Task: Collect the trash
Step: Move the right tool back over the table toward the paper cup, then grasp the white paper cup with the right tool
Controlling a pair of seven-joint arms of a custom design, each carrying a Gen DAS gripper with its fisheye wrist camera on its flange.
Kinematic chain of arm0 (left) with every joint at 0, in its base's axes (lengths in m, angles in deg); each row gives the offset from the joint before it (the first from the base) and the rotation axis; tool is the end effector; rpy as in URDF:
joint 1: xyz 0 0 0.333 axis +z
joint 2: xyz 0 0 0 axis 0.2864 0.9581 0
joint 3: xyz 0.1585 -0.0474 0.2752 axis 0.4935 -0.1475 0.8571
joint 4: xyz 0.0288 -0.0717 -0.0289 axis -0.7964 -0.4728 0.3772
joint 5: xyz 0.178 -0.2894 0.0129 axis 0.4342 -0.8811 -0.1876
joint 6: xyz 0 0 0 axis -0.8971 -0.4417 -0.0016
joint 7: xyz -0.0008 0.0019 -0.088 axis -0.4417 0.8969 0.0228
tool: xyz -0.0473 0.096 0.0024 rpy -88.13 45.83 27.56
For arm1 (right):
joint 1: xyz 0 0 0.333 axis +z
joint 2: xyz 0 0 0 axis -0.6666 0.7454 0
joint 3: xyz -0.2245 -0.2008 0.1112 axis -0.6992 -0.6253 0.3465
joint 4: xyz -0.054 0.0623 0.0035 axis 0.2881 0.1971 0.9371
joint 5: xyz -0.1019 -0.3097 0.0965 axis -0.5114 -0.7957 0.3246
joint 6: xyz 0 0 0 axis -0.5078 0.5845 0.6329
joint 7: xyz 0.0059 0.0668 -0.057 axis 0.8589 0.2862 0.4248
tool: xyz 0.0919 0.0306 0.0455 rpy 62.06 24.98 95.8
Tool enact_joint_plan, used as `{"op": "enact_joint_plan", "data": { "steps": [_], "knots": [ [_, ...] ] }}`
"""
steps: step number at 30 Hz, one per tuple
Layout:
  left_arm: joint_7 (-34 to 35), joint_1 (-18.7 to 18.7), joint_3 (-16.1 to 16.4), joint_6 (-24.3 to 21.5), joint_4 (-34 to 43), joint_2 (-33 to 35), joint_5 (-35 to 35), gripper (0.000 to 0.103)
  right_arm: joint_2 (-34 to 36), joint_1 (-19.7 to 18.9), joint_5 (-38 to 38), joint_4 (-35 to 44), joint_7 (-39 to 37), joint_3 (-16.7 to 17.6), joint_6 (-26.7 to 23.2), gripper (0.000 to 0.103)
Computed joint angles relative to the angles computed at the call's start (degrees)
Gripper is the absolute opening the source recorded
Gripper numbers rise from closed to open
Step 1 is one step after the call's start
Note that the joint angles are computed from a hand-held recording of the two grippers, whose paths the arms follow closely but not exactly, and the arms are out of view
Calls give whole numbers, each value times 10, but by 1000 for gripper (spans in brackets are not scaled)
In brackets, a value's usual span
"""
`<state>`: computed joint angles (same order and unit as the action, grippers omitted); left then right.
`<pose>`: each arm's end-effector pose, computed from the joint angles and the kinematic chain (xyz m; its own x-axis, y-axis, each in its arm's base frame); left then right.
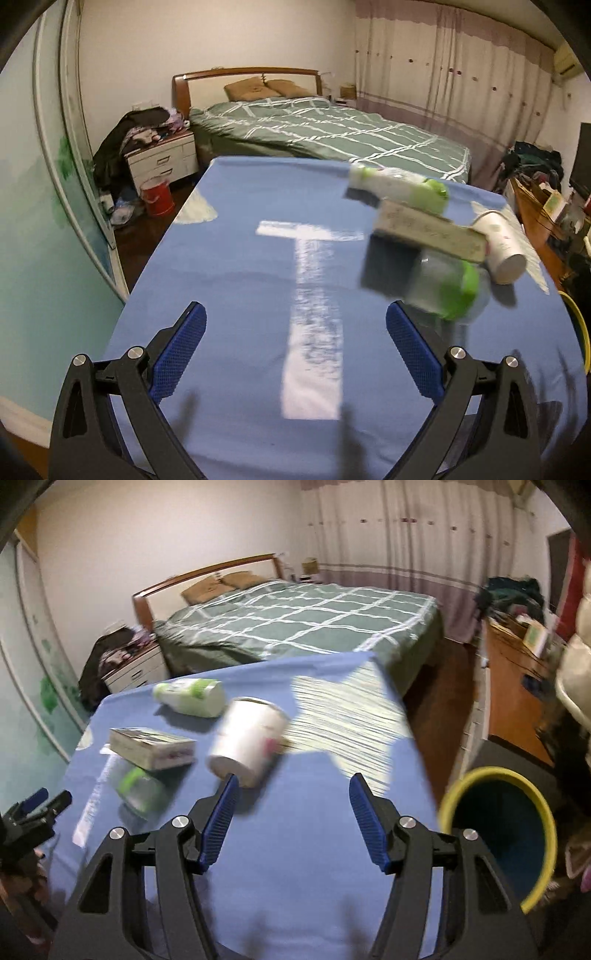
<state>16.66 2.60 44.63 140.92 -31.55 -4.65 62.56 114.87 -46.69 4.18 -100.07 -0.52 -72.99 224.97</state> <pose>0.5642 -0.1896 0.2990 0.4500 -0.8918 0.0462 -0.5892 -0.3354 -0.7351 0.7061 0.0194 0.2940 0.3862 -0.9106 -0.1472 -0.6599 -0.1612 -0.7339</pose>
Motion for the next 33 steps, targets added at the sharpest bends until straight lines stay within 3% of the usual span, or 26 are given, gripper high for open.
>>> {"op": "enact_joint_plan", "data": {
  "steps": [2, 4, 10, 16, 24, 33],
  "knots": [
    [-13, 0, 2, 5, 0, 6, 10, 96, 14, 43, -41, 28, 73, -46, -26, 62],
    [-18, 2, 2, 11, 5, 14, 15, 96, 34, 61, -93, 62, 137, -61, -48, 62],
    [-66, 6, 4, 40, 11, 17, 46, 96, 109, 135, -213, 162, 298, -129, -56, 65],
    [-42, -5, 0, 24, 18, 18, 39, 96, 164, 151, -288, 232, 394, -154, -83, 66],
    [-53, -9, 2, 27, 21, 20, 47, 96, 179, 132, -337, 244, 404, -122, -69, 61],
    [-51, -14, 1, 22, 26, 23, 52, 96, 78, 62, -263, 79, 268, -34, 14, 60]
  ]
}}
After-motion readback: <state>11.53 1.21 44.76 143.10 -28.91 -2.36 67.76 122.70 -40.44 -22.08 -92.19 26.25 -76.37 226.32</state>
